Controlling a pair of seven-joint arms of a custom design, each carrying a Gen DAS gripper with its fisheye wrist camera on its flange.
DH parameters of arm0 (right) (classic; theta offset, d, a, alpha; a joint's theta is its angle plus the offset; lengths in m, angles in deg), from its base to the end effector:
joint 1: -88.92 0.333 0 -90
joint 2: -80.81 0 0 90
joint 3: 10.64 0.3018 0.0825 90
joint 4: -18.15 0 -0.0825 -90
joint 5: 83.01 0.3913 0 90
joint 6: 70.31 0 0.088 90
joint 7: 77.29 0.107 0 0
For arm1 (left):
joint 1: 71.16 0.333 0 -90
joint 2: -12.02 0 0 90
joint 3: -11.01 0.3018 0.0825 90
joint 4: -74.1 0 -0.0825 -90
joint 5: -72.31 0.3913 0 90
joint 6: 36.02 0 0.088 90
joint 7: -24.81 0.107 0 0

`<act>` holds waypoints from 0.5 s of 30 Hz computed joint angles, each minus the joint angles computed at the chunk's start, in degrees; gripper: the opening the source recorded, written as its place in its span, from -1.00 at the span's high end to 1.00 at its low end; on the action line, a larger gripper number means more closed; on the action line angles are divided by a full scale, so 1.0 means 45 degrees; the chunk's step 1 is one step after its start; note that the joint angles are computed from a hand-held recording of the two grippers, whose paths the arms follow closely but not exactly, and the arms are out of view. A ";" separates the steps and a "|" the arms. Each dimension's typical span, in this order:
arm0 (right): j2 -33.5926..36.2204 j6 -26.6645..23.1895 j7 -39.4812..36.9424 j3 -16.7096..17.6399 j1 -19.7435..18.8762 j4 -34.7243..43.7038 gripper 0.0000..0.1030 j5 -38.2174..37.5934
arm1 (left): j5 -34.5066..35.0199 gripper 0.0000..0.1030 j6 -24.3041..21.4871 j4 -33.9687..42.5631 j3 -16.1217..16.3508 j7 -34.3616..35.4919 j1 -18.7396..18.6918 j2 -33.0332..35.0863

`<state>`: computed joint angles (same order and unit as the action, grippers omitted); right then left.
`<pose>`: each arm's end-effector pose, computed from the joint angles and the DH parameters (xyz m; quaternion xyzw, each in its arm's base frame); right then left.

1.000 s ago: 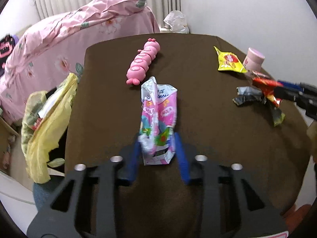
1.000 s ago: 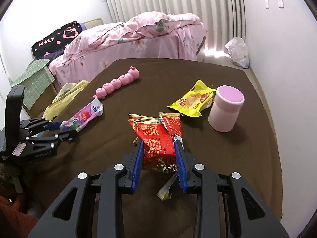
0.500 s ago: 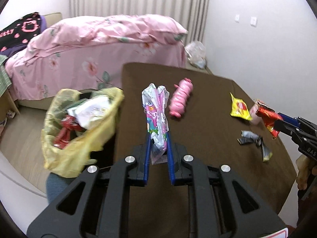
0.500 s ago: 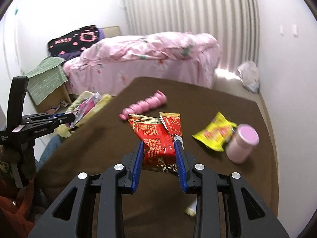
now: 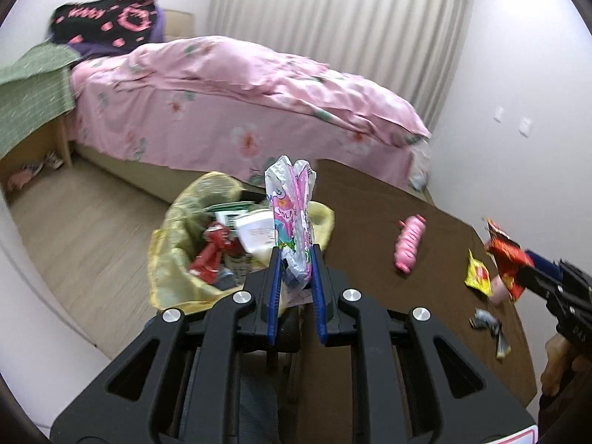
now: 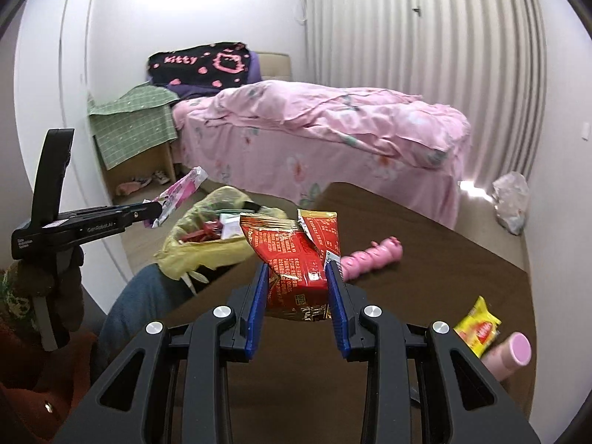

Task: Collect trash
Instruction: 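Carry the pink-white wrapper and red packets in both grippers to the yellow bag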

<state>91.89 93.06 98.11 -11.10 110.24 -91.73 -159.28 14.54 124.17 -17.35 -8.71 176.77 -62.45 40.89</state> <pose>0.5729 0.2744 0.4279 -0.6375 0.6074 -0.3353 0.3349 0.7203 -0.0593 0.3975 -0.5187 0.7140 -0.4476 0.1440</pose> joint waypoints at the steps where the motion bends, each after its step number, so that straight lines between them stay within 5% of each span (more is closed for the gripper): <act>1: 0.0175 0.0084 -0.0314 0.0040 -0.0044 0.0209 0.42 0.0262 | 0.0001 0.72 0.0055 0.0063 0.0061 -0.0162 -0.0005 0.0062; 12: 0.2631 0.0732 -0.4925 -0.0161 0.0043 0.3187 0.42 0.4285 | 0.0656 0.72 0.1096 0.1630 -0.0208 -0.0912 -0.0050 0.1477; 15: 0.3533 0.0844 -0.6596 -0.0029 -0.0176 0.4318 0.42 0.5528 | 0.1799 0.72 0.1194 0.2872 0.0223 -0.2294 -0.0577 0.2457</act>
<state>107.79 96.86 68.43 -11.23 109.45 -72.30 -134.40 22.63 129.55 -4.42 -7.71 166.45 -65.04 51.94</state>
